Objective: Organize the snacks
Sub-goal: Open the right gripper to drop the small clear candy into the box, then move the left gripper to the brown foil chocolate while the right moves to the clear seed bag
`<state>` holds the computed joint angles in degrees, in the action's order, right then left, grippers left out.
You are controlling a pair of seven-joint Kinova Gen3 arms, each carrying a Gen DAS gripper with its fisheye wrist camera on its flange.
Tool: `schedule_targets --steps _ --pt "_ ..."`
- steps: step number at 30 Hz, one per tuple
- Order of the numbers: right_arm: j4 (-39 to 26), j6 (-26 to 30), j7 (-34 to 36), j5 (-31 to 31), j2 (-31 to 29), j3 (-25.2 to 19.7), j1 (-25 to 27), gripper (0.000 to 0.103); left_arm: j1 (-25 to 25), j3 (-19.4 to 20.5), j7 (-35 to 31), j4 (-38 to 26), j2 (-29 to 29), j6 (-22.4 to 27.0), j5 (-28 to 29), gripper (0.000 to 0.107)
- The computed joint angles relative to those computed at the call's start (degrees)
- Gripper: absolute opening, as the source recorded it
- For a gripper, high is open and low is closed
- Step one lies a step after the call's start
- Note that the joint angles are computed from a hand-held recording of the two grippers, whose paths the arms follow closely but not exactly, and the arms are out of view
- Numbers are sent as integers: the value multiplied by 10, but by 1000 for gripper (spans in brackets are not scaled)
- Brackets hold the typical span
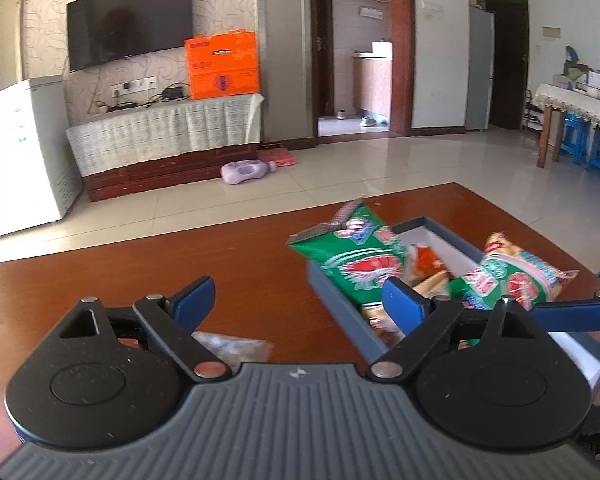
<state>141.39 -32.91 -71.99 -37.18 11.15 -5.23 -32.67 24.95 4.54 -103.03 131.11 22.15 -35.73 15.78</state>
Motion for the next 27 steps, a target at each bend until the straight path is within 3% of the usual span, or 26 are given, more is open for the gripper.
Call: schedule_targets --steps 6,13,18,24,27 --pt "-47 34 44 -25 26 9 -25 66 -57 -7 21 30 -18 -20 -48 93" --pt "-106 77 75 -25 65 32 -57 66 -158 -16 80 39 -39 1 -113 93" --pt "-148 110 77 -21 93 53 -73 66 -206 -20 97 16 -29 43 -156 93" --pt "-184 101 80 -13 128 79 -101 66 -217 -31 91 -32 7 94 -157 93" --pt "-213 125 109 -23 150 107 -124 66 -225 -27 94 -60 30 117 -160 93"
